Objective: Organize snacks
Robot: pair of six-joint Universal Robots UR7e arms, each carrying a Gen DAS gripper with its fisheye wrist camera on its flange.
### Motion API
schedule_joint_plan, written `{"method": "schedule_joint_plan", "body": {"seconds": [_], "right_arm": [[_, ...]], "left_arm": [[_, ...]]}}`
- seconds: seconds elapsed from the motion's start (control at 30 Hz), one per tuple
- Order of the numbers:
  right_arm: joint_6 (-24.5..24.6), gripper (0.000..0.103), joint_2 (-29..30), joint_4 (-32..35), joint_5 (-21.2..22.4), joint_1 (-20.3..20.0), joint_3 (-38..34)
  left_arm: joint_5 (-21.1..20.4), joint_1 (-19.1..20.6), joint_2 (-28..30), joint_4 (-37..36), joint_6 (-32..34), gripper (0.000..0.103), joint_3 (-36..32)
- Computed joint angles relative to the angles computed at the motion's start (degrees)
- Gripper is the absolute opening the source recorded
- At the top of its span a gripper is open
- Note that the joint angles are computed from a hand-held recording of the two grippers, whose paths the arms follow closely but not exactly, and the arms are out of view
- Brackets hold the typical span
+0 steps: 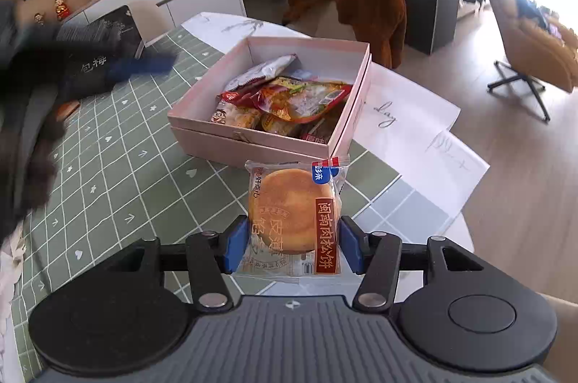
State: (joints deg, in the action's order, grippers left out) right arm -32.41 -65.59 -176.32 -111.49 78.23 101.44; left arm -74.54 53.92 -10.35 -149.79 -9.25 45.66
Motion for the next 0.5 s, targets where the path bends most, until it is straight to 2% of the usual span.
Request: {"method": "schedule_joint_plan", "body": {"seconds": [0.1, 0.2, 0.27, 0.3, 0.33, 0.4, 0.5], "right_arm": [[-0.2, 0.054, 1.3, 0.8, 1.6, 0.9, -3.3], [-2.7, 0.055, 5.1, -1.6, 3.3, 2.9, -9.9], [-2.3, 0.074, 9.1, -3.3, 2.3, 4.1, -15.8], [-1.8, 0.080, 10.8, -3.5, 1.2, 4.6, -18.3], [-1.5, 0.080, 12.2, -4.1, 0.9, 4.7, -19.9], [-0.4, 0.080, 12.7, -4.5, 0.4, 4.6, -19.5], [2.1, 0.080, 10.7, -3.3, 1.5, 3.4, -14.0]], "left_arm": [[3.2, -1.1, -3.3, -1.4, 1.9, 0.021, 7.6], [7.5, -1.8, -3.8, -1.1, 3.8, 0.021, 9.5], [8.0, -1.5, -4.5, -0.8, 3.0, 0.021, 10.9], [8.0, -1.3, -5.0, -1.1, 2.6, 0.021, 12.1], [8.4, -1.2, -5.6, -1.9, 2.3, 0.021, 13.6], [10.0, -1.2, -7.1, -3.7, 2.4, 0.021, 17.2], [11.4, -1.1, -9.1, -5.9, 2.3, 0.021, 21.9]]}}
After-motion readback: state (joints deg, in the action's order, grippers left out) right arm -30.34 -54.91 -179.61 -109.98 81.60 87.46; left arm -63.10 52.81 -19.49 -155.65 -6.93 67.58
